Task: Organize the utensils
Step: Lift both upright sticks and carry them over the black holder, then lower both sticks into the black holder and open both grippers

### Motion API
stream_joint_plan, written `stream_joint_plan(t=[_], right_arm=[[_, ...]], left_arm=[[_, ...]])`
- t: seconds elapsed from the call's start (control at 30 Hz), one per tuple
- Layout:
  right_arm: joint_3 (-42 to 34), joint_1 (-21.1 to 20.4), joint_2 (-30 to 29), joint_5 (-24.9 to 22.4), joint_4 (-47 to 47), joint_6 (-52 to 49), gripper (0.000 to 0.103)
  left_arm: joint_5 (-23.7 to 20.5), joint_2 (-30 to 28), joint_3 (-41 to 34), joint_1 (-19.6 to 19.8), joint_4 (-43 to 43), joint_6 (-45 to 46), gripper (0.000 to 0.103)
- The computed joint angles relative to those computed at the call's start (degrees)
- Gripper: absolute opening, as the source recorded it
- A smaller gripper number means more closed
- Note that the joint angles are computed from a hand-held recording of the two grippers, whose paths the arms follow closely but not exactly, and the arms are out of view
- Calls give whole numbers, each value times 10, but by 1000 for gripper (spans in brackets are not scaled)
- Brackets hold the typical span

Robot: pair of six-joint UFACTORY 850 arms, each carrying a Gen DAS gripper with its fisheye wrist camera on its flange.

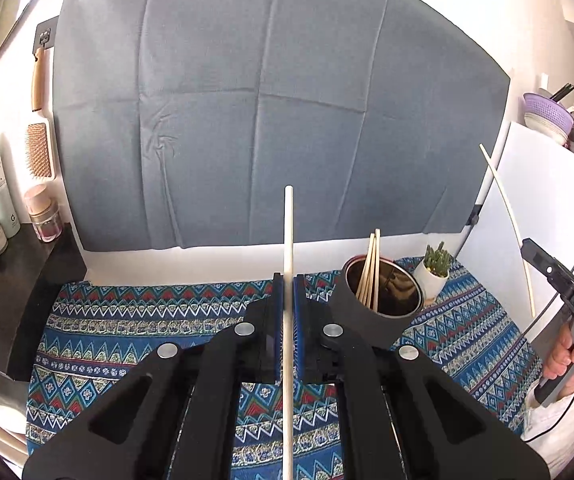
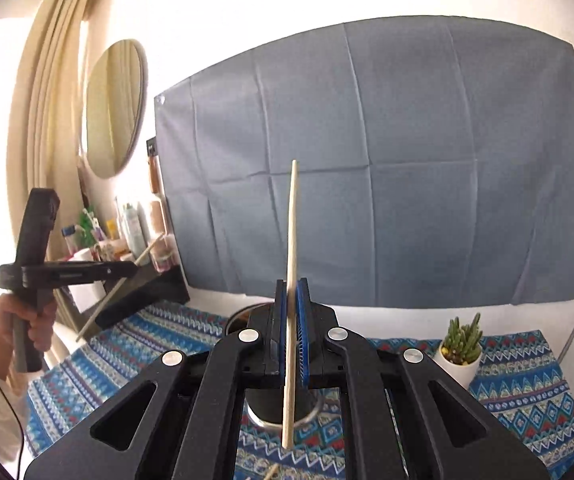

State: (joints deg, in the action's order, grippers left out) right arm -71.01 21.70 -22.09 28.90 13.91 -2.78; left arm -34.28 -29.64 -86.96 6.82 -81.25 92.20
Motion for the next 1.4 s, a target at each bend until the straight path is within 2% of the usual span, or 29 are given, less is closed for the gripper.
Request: stream_joint_plan(t=[0.07, 0.17, 0.4, 0.63, 0.77, 1.03, 1.23, 1.4], right_arm=[[-18, -5, -18, 22, -51, 55, 5], [-50, -12, -51, 49, -107, 121, 5], [-113, -29, -119, 111, -185, 260, 5], [-143, -16, -164, 172, -86, 176, 5], [-164, -14, -190, 183, -78, 171, 5], [-174, -19, -220, 203, -113, 236, 5], [-189, -19, -239, 201, -119, 243, 5], [-193, -17, -240, 170, -113, 217, 5]], left_arm=[[-2, -10, -14, -7, -12, 4, 5], [-32, -28, -33, -12, -50, 16, 5], [-84, -74, -78, -30, -109, 28, 5], [-140, -111, -94, -44, -214, 81, 5], [-178, -131, -106, -50, -259, 98, 5], [-209, -137, -86, -68, -392, 222, 5], [-221, -146, -71, -81, -434, 289, 5], [-217, -153, -63, -84, -426, 314, 5]])
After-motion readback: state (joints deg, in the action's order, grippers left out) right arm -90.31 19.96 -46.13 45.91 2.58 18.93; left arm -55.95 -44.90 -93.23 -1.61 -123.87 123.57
